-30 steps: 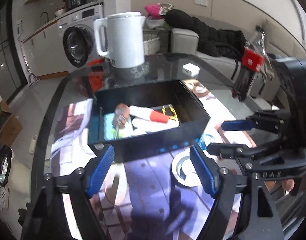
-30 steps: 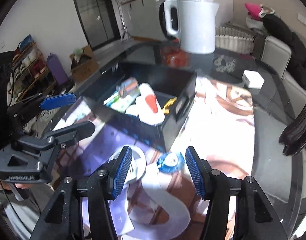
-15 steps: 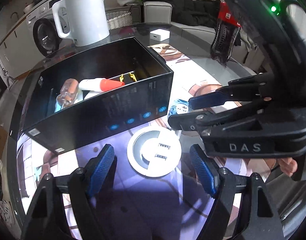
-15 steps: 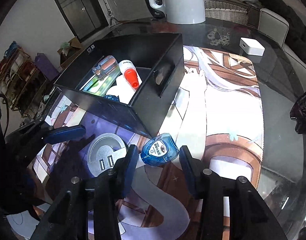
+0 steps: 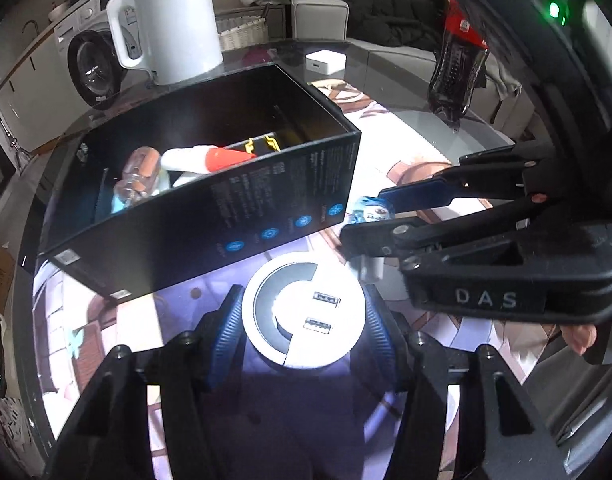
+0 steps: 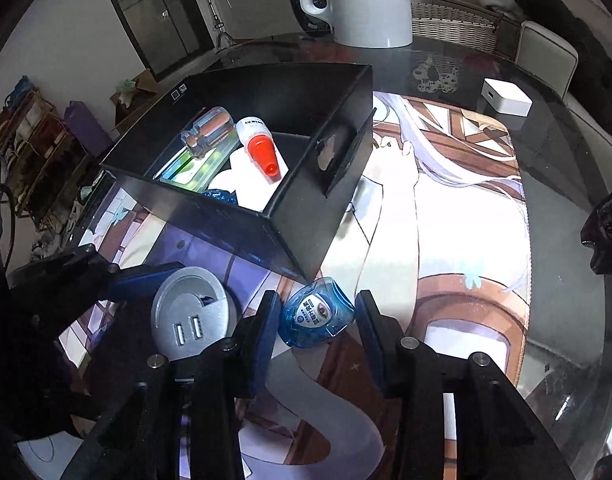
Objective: Organize rigid objects
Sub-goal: 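Grasp grey USB puck with left tool while right tool grasps blue tape roller, then lower USB puck into box with left tool while right tool drops tape roller in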
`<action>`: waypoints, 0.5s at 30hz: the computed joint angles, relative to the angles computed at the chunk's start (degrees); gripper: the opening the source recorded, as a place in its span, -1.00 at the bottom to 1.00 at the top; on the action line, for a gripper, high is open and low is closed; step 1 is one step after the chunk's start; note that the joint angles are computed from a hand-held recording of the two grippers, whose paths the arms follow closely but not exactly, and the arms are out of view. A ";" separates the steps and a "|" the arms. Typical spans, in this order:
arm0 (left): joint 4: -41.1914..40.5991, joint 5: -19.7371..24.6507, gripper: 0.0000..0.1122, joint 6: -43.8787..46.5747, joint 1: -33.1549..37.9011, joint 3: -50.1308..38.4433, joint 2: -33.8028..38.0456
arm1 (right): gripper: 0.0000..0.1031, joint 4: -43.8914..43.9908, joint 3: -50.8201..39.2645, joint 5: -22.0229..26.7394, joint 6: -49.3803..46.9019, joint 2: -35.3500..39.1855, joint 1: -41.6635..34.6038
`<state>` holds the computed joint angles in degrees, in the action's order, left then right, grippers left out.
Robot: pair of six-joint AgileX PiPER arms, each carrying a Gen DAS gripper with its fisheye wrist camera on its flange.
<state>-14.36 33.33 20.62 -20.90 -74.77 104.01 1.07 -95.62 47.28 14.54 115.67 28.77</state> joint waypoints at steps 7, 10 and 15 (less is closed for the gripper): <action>-16.11 -11.02 0.02 16.27 4.45 11.40 -14.35 | -0.24 -2.53 8.11 -7.36 5.16 -10.65 1.63; -33.12 -20.31 0.02 31.86 6.69 16.32 -21.46 | -0.24 -18.86 13.03 -17.28 17.36 -17.86 6.39; -49.58 -25.18 0.02 46.64 8.67 14.48 -21.14 | -0.25 -47.51 11.66 -22.39 35.24 -18.01 12.84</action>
